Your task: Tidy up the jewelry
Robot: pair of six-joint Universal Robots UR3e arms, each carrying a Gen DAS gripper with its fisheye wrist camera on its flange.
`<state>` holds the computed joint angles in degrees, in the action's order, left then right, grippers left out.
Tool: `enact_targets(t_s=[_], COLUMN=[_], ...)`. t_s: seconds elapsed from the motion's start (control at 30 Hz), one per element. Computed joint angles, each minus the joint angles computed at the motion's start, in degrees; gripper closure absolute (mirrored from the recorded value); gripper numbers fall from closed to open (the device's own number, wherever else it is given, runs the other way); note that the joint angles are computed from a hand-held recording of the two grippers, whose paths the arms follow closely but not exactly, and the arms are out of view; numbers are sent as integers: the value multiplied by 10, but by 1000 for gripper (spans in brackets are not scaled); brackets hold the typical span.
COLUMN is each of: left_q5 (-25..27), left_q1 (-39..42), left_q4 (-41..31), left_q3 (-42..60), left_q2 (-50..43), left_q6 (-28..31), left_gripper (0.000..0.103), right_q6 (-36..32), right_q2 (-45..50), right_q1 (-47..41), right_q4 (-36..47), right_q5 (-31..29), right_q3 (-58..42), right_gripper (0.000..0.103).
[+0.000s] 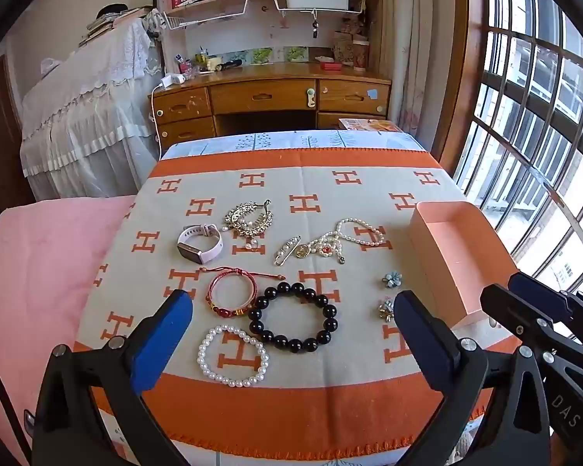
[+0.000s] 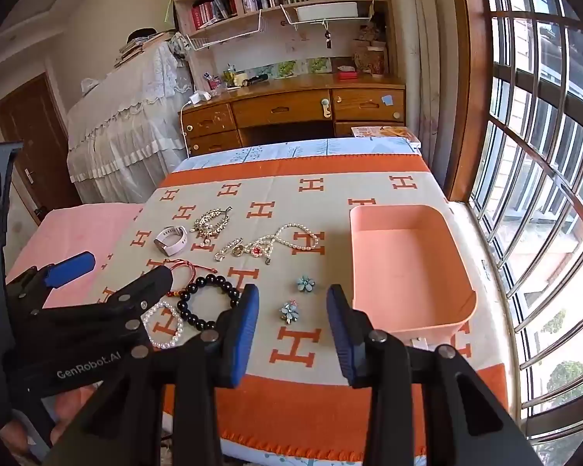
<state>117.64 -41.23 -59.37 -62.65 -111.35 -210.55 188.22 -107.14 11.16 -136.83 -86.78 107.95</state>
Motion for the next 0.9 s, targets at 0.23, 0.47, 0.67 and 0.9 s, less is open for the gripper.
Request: enact_targets(t_s=[0.23,0.47,0.67,0.9], left_q5=[11,21,19,24], left_q1=[-11,-18,-15,-14], left_q4=[47,-3,-3,-16], left_q3=[-47,-1,-9,0], left_q2=[20,3,6,-4], left_q6=[-3,-10,-16,-18], left_gripper=[1,1,1,1], right_q6=[8,-4,-10,-14], right_q2=[-3,-13,2,8], right_q1=[18,12,2,8], right_q4=[19,-14,-19,-26], right_q5=[-23,-9,9,6], right_q3=[-5,20,15,17], right_gripper=[66,66,66,66])
